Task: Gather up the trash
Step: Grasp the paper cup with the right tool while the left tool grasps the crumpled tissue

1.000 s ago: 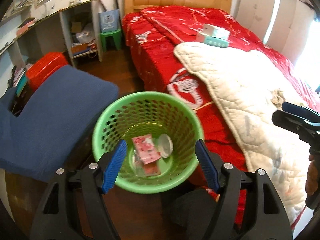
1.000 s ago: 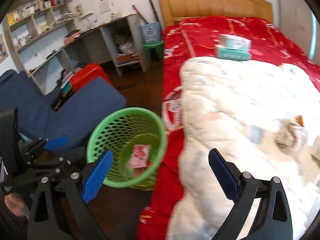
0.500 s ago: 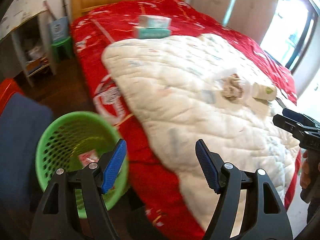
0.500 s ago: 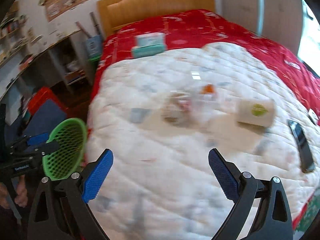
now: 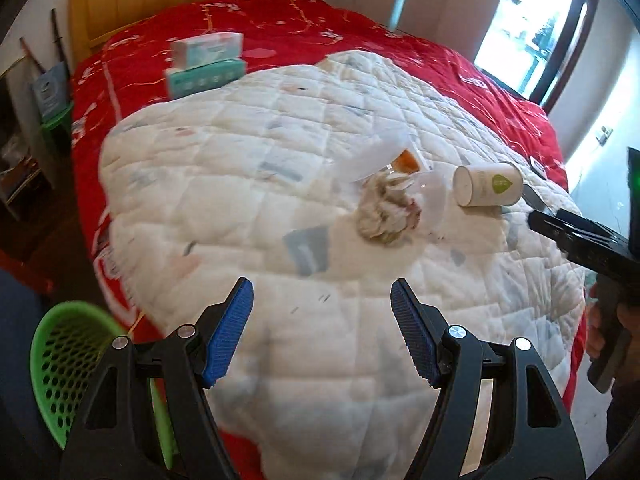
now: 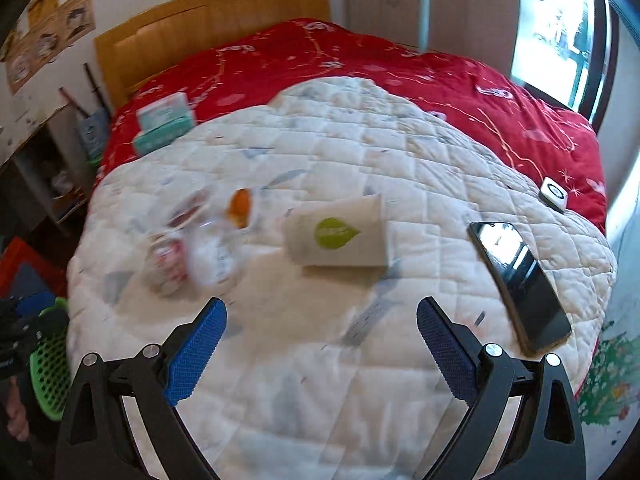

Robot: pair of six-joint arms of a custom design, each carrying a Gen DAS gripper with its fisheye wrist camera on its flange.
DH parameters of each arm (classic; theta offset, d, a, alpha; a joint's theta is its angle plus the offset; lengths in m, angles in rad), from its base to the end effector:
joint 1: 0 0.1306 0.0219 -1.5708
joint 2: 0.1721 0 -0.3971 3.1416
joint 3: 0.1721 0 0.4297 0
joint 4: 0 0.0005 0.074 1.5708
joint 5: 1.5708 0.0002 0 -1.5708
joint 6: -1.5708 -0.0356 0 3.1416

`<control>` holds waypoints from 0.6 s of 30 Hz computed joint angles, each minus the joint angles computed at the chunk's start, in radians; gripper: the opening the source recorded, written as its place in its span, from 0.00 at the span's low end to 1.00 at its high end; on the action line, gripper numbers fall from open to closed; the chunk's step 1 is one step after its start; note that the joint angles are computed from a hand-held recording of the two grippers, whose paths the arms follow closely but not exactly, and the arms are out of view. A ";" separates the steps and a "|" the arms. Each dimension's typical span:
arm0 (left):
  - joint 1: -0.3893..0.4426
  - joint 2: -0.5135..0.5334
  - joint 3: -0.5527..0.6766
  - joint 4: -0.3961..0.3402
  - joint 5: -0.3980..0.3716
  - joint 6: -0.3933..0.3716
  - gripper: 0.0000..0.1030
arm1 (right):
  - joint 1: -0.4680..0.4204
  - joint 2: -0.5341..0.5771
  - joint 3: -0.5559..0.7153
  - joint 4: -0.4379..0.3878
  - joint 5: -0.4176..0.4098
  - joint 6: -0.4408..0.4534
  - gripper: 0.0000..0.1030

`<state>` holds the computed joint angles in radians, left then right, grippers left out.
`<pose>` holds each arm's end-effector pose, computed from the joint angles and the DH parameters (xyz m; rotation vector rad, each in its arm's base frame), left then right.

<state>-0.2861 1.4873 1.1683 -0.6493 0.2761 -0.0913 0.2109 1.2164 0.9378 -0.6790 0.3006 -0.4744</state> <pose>0.5020 -0.1583 0.3021 0.5834 2.4709 -0.4274 0.4179 0.0782 0.3145 0.4413 2.4297 -0.0895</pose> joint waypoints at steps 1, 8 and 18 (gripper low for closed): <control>-0.010 0.020 0.018 -0.005 0.002 0.001 0.68 | -0.009 0.016 0.007 0.004 0.002 0.003 0.90; -0.056 0.112 0.101 -0.025 0.010 -0.013 0.68 | -0.045 0.137 0.066 0.035 0.016 0.024 0.90; -0.095 0.213 0.193 -0.049 0.028 -0.041 0.68 | -0.047 0.242 0.117 0.044 0.102 0.066 0.84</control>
